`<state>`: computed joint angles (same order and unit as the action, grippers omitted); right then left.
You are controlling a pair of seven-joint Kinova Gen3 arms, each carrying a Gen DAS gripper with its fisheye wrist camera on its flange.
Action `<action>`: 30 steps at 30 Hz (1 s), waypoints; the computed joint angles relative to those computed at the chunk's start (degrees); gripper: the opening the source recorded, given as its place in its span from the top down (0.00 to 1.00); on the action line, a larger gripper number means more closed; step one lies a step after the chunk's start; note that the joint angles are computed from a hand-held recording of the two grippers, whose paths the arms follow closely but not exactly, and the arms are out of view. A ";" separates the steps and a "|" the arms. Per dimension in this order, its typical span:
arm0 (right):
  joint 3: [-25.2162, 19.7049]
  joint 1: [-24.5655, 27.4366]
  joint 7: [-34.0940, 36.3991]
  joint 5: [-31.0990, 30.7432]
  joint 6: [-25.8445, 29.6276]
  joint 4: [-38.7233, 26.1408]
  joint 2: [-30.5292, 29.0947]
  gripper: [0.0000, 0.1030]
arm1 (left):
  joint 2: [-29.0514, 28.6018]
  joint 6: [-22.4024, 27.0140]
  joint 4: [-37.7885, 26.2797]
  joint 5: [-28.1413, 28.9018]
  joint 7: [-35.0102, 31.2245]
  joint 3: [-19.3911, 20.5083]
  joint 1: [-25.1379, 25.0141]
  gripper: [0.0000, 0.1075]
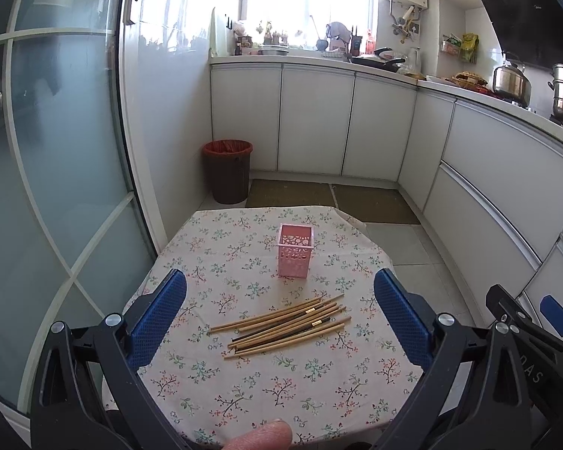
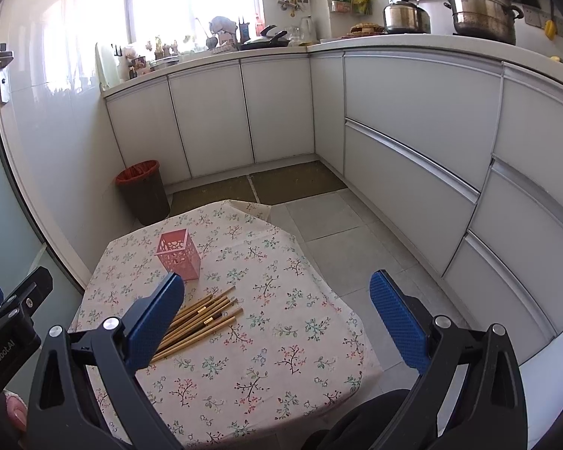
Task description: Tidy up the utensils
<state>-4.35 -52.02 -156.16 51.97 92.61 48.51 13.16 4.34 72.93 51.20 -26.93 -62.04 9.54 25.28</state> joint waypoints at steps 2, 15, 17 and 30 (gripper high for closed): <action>-0.02 -0.06 -0.04 0.03 0.01 0.03 -0.01 0.06 | 0.02 0.06 -0.02 -0.05 0.01 0.01 0.07 0.11; 0.05 -0.98 -0.27 0.69 0.74 -0.42 0.35 0.06 | -0.18 -0.09 0.35 -0.17 0.33 0.13 0.12 0.11; 0.10 -1.00 -0.14 0.57 0.77 -0.49 0.33 0.06 | -0.21 -0.14 0.37 0.01 0.20 0.13 0.01 0.11; 0.18 -1.01 -0.06 0.49 0.82 -0.59 0.31 0.06 | -0.74 -0.33 1.27 0.20 0.53 0.39 -0.26 0.11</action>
<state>-4.17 -53.03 -156.22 52.46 93.43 47.92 13.47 3.61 72.60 52.47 -26.74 -61.51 9.93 25.02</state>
